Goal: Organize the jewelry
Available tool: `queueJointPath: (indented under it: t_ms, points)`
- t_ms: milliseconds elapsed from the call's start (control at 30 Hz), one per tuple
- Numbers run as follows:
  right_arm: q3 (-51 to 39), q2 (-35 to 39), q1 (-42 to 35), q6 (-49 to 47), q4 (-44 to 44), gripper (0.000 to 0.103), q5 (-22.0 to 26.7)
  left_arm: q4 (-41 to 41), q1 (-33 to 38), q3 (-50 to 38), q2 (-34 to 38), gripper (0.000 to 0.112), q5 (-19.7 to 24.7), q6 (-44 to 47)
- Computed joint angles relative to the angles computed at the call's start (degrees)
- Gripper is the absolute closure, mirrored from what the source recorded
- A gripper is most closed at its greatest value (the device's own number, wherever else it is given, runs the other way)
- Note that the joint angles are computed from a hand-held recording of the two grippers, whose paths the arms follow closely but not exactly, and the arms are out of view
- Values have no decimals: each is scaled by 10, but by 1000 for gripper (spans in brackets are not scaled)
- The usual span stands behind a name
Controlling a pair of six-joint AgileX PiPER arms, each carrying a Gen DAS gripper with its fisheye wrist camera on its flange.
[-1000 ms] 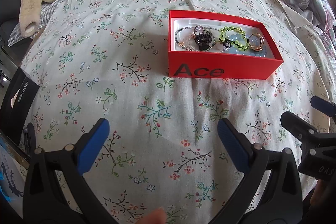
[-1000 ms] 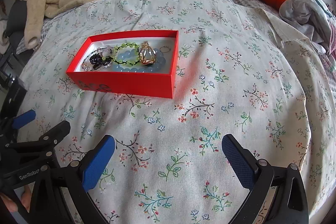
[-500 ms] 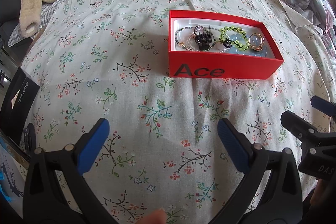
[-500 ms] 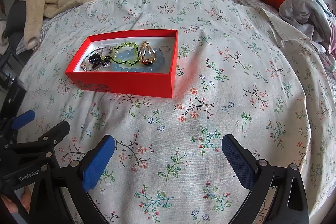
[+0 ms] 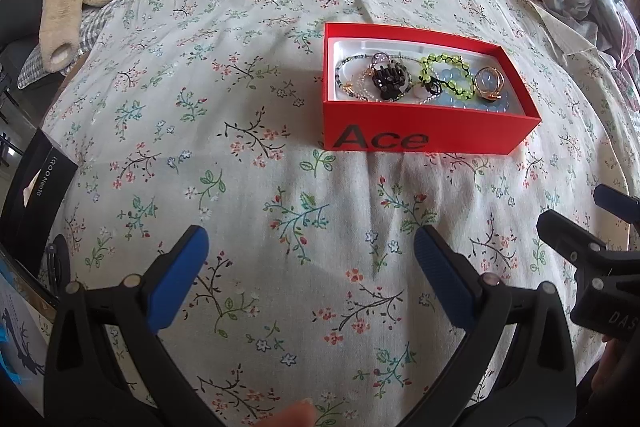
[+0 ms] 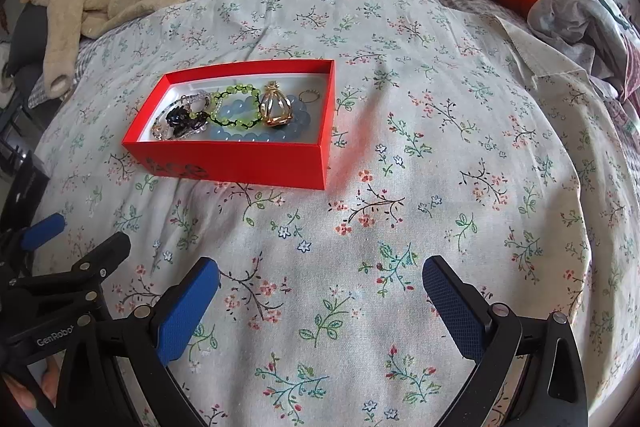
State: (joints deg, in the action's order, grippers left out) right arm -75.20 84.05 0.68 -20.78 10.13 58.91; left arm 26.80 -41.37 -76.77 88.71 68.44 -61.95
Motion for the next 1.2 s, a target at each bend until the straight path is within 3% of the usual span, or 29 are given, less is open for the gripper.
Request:
queueJointPath:
  t_ms: [1200]
  points:
    - [3,1,-1,1,0,1,-3,14,-14,-5,13,10,1,-9]
